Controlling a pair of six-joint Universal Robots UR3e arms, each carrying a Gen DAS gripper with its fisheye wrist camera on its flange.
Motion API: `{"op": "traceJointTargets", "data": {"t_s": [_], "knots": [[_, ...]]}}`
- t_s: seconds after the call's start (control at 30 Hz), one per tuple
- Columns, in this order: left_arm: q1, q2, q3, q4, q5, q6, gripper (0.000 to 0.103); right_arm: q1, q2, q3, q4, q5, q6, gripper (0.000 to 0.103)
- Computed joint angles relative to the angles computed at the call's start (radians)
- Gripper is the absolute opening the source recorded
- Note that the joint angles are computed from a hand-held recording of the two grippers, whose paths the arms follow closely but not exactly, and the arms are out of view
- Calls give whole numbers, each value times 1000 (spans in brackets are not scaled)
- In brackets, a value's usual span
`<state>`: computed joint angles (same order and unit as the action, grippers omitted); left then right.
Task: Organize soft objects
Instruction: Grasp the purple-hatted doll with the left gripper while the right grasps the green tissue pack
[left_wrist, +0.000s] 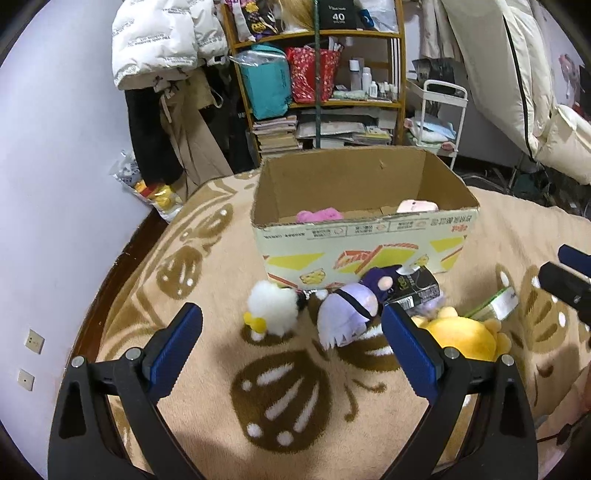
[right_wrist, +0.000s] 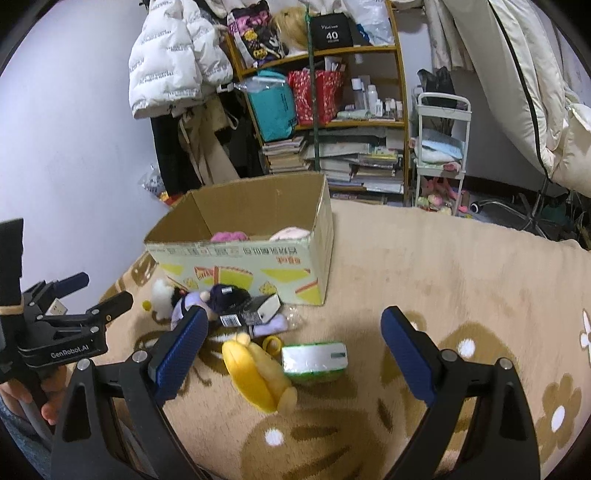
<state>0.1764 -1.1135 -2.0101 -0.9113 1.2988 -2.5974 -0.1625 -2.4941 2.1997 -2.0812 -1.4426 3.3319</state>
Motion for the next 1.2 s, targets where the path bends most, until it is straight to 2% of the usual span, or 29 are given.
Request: {"op": "traceJointTargets", "data": {"t_s": [0.23,0.73,0.8,0.97,1.03,1.1,1.2], "knots": [[-63,-75,22,7,58,-17,97,-5,38,17,19,5,-5,99],[-212,-276,93,47,195,-46,97,-117,55,42,112,111,-65,94],[-229,-300,100,57,209,-48,97,-113,74,44,108,110,-65,89],[-293,-383,144,62,250,-44,97,-101,138,50,96,113,-65,87],[-319,-410,153,77,272,-40,97,-111,148,55,94,129,-74,80],[-345,-444,164,89,298,-41,97,-116,157,59,96,137,-77,69],[-365,-487,188,84,319,-44,97,-112,167,60,92,129,-71,63]]}}
